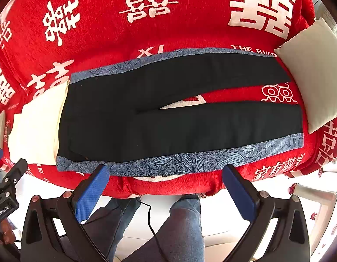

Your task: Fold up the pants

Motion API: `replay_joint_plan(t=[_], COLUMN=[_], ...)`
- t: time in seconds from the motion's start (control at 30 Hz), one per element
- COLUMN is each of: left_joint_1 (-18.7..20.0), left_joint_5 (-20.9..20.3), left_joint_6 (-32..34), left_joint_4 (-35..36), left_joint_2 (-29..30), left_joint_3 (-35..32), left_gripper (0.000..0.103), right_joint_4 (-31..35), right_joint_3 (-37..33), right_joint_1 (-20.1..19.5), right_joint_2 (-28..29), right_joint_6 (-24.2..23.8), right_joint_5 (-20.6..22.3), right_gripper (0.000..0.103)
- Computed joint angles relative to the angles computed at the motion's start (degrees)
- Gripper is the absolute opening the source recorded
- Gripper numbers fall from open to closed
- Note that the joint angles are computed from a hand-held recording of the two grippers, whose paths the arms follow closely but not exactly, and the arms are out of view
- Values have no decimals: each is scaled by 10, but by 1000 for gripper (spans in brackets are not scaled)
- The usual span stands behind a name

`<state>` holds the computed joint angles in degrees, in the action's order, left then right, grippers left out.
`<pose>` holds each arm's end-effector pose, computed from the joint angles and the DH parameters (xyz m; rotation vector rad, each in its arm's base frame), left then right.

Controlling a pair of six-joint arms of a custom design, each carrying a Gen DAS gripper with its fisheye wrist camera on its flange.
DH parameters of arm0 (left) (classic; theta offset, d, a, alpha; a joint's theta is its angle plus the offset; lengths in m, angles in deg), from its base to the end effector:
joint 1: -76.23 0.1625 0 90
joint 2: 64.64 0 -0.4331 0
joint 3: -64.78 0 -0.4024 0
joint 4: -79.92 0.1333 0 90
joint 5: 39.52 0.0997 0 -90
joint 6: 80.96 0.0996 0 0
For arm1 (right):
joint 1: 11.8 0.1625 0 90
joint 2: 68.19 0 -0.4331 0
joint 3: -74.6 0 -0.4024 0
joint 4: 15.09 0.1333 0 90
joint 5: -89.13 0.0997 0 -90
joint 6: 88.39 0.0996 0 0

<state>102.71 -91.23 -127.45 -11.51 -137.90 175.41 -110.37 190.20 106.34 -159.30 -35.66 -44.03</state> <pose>-0.3421 -0.3883 0.2112 0.5849 2.1923 -0.2218 0.2593 -0.3467 0.3273 -0.3460 -2.3246 0.2995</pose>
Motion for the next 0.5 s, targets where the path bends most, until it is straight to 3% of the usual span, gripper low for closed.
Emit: replay_joint_plan(t=[0.33, 0.5], left_joint_1=[-3, 1], left_joint_5=[-4, -20], left_joint_6=[-15, -55], left_joint_4=[11, 18], left_joint_2=[6, 10], left_joint_3=[-2, -6], left_gripper=[103, 103], right_joint_4=[-15, -82], right_joint_3=[7, 32], right_joint_1=[-7, -23], right_joint_2=[-7, -42], right_joint_6=[-22, -58], right_joint_5=[6, 28], right_gripper=[103, 103])
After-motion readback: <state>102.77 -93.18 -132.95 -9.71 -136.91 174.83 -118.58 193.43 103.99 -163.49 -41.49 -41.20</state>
